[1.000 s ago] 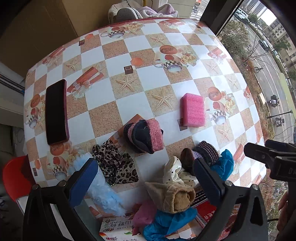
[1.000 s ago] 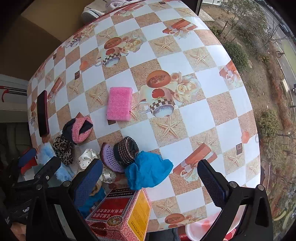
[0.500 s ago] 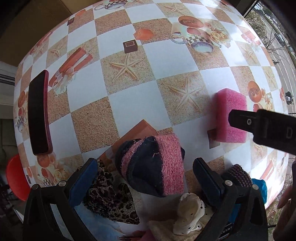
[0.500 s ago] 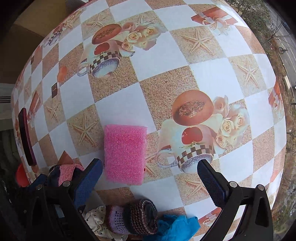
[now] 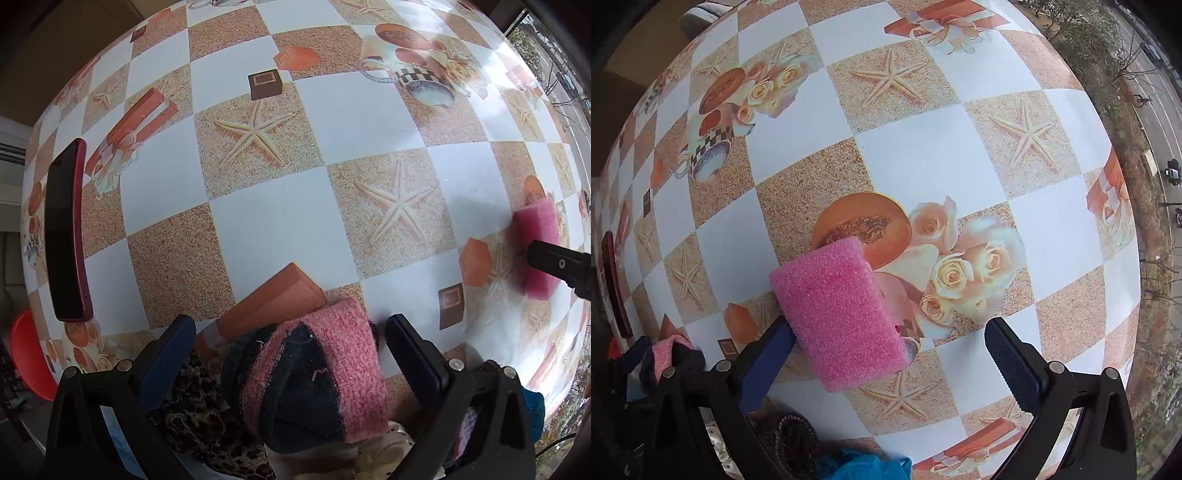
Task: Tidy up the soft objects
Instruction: 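Grasp the black-and-pink knit hat with the left tool while the right tool grasps the pink sponge, then carry the hat and sponge with both tools over the white open box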
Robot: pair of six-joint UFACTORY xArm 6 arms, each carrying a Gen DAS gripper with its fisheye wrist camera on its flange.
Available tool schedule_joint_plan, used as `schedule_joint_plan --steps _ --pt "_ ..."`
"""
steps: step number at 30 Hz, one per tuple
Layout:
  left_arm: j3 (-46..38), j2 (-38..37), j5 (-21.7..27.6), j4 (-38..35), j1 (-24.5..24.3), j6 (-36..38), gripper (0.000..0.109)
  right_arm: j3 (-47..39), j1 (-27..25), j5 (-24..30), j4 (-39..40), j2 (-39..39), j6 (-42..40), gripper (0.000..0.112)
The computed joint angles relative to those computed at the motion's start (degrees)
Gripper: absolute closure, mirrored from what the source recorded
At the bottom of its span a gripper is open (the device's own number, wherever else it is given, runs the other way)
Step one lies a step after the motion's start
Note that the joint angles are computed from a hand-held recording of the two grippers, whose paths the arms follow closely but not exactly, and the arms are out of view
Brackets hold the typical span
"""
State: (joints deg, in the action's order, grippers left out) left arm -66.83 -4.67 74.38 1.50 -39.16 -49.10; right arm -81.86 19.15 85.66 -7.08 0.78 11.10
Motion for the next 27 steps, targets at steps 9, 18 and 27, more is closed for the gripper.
schedule_joint_plan --steps 9,18,27 --pt "5.75 -3.36 -4.67 -3.72 3.54 0.54 0.006 0.61 4.42 -2.63 -3.8 1.88 -5.4 0.009" --pt "2.48 -0.44 -3.19 -4.42 3.65 1.4 0.007 -1.67 3.68 -0.53 -3.63 3.56 -7.89 0.009" --pt "-2.83 0.95 -2.48 -3.79 1.75 3.41 0.081 2.96 2.96 -4.07 -1.21 -2.82 -10.27 0.065"
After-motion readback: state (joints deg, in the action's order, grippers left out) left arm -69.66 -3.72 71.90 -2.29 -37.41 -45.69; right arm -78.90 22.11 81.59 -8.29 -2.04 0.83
